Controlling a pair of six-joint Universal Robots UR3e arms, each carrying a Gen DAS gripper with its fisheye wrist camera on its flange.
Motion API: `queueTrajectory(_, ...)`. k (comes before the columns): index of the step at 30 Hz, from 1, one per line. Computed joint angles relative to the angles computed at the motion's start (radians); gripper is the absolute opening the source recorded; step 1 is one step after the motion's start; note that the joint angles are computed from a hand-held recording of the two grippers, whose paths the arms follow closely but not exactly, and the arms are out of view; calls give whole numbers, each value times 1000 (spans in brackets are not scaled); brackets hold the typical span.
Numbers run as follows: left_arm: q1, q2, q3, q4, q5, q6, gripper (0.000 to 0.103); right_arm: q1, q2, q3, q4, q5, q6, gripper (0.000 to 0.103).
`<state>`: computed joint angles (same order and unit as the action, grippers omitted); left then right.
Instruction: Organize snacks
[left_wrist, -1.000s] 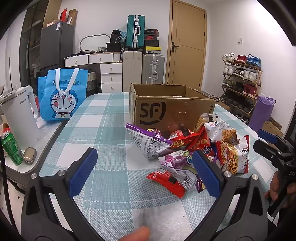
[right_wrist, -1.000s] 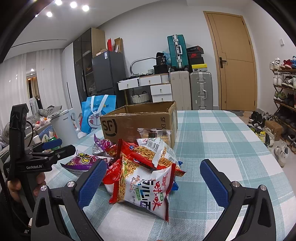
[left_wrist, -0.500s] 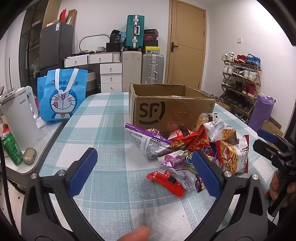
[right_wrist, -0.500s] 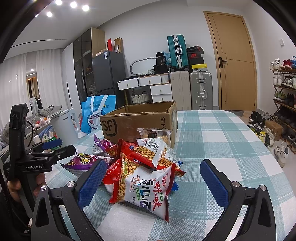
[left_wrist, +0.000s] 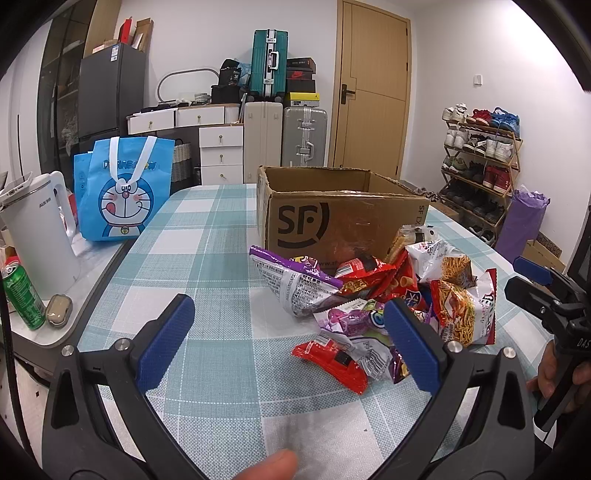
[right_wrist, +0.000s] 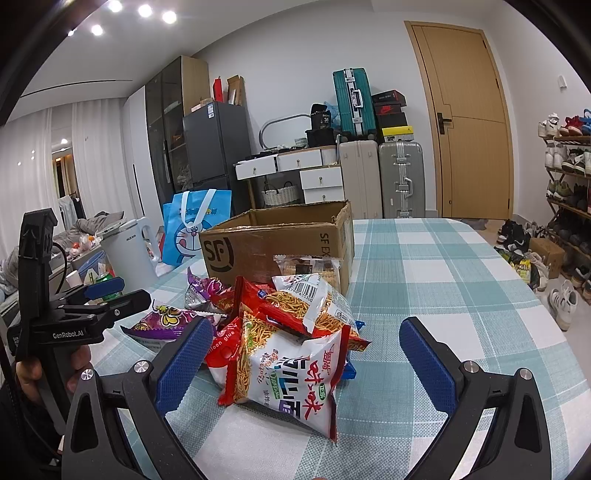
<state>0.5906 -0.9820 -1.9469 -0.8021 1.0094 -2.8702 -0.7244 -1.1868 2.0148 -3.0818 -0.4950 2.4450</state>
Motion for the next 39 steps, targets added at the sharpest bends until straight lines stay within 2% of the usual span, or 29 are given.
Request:
queueTrajectory(20, 1, 7, 16, -27, -6, 7, 102, 2, -2, -6, 12, -8, 0, 103)
queueTrajectory(26, -22, -1, 29, -34, 17, 6, 102, 20, -7, -22, 42, -49, -1, 103)
queueTrajectory(32, -11, 7, 33, -60, -3, 17, 102, 41, 11, -56, 68, -82, 5, 103)
queueTrajectory(39, -41, -19, 37, -31, 13, 41, 102, 72, 1, -70, 99, -158, -8, 103)
